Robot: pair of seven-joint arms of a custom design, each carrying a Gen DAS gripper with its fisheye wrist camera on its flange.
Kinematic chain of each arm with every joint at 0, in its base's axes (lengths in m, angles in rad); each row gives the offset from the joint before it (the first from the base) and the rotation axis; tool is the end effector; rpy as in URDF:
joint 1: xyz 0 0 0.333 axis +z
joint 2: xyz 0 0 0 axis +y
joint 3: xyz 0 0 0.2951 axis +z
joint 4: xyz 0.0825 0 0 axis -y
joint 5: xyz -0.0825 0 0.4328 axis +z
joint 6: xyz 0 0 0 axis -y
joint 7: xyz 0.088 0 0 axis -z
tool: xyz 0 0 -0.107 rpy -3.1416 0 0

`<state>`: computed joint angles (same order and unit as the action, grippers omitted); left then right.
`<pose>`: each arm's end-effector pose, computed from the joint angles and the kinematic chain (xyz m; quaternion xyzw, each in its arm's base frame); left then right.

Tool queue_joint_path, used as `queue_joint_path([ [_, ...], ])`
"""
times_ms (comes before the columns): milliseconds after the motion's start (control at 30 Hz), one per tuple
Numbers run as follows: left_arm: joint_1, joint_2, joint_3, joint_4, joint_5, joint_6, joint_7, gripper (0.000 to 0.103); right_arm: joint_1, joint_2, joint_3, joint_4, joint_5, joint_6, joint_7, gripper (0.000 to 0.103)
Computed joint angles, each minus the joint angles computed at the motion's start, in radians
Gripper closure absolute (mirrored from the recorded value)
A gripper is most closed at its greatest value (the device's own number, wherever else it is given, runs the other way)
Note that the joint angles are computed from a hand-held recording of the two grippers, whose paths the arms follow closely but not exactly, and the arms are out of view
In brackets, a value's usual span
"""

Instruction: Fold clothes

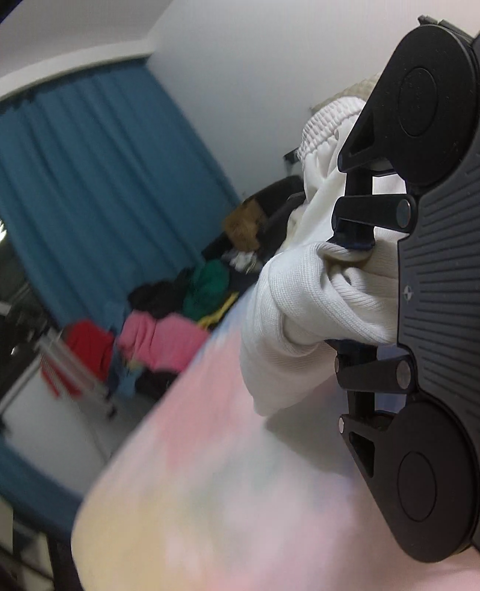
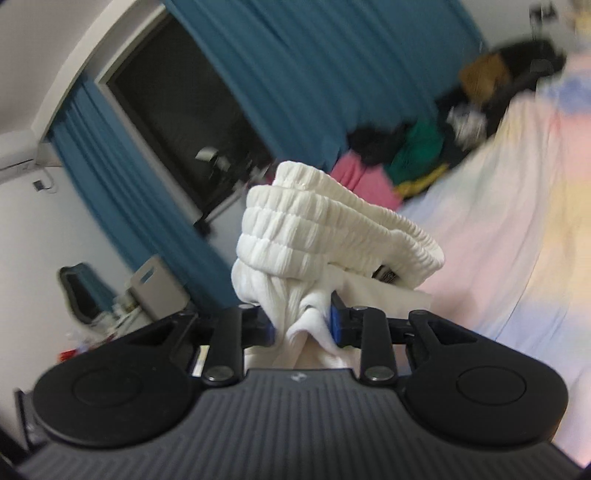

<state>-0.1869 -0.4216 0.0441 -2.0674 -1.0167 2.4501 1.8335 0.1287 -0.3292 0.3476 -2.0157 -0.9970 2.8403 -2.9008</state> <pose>0.5257 -0.0718 0.6750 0.6284 -0.5445 0.5542 0.0385 0.4653 0.3205 0.6671 -0.4106 0.6786 -0.2250 0.5659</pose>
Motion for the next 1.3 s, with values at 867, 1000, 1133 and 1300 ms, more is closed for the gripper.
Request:
queue_joint_path([
  [867,0.014,0.572,-0.352,0.268,0.247,0.226,0.226,0.04,-0.37,-0.225,0.115,-0.533,0.223,0.111,0.275,0.065],
  [1000,-0.031,0.509,-0.312,0.254,0.468,0.22,0.054,0.028,-0.198,-0.255,-0.034,-0.541,0.391,0.007,0.097,0.062],
  [1133,-0.047,0.404,-0.293,0.231,0.55,0.182,-0.017,0.021,-0.09,-0.32,-0.089,-0.467,0.494,-0.235,-0.131,0.062],
  [1300,-0.077,0.247,-0.263,0.201,0.541,0.168,-0.014,0.006,-0.059,-0.399,-0.064,-0.368,0.476,-0.385,-0.31,0.061],
])
